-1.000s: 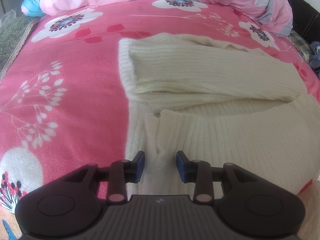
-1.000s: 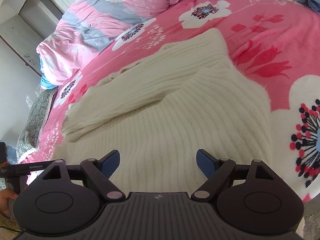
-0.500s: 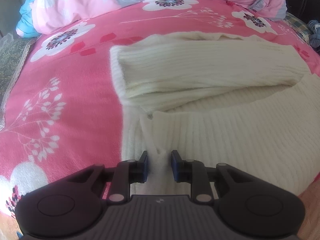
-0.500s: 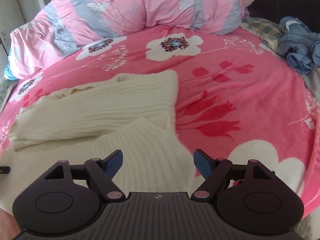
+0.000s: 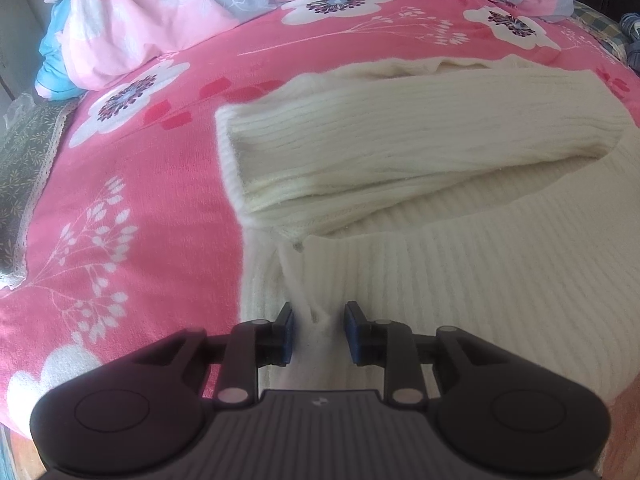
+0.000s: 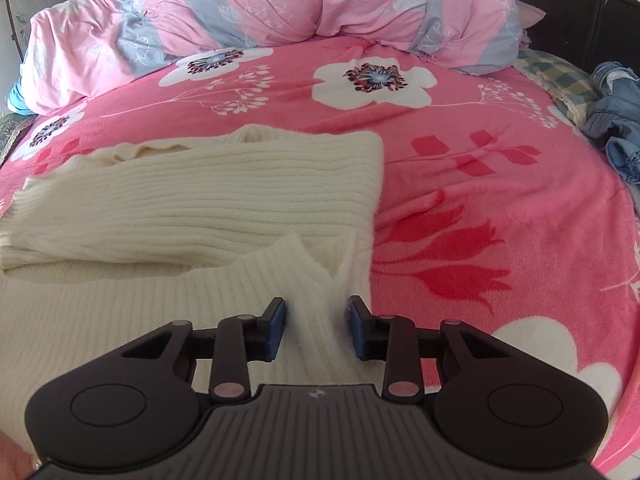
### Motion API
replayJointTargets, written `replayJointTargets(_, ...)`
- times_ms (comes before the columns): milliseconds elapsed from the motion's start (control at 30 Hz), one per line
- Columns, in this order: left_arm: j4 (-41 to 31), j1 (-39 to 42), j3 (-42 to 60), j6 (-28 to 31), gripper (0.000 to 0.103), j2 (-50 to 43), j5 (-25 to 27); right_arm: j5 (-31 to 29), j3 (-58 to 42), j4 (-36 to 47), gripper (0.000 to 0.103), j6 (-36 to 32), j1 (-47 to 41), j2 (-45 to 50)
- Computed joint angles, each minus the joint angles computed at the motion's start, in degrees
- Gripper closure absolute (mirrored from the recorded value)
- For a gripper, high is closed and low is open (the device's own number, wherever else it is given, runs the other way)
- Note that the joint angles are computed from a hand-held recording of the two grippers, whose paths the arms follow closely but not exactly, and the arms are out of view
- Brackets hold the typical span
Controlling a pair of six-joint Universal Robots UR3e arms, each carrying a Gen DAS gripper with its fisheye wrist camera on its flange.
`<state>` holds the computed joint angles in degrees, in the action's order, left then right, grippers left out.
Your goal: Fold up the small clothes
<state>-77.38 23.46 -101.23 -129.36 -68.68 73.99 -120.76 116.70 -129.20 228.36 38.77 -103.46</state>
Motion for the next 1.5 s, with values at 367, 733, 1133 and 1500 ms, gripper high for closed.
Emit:
replayJointTargets(367,-1.17,1.84,-0.39,0.20,0.078,1.56,-2.05,5.05,2.39,-2.74,0.000,-0.71,-3.64,-0.08)
replayJointTargets(733,-1.57,2.50,-1.55,1.68,0.080,3.06,-3.87,7.30,2.27,-4.39,0.000,-1.83,-3.92,0.83)
replayJointTargets(1133,1.05,1.43,-2.92,0.40,0.079,1.58,-3.19,8.58,3.21,-7.66,0.000,-3.93,-5.95,3.66)
replayJointTargets(1500,2.72,3.43,-5.97,1.79,0.087,4.07,-5.49,1.91,-3.13,-2.61,0.000,-2.58,-0.10,9.42)
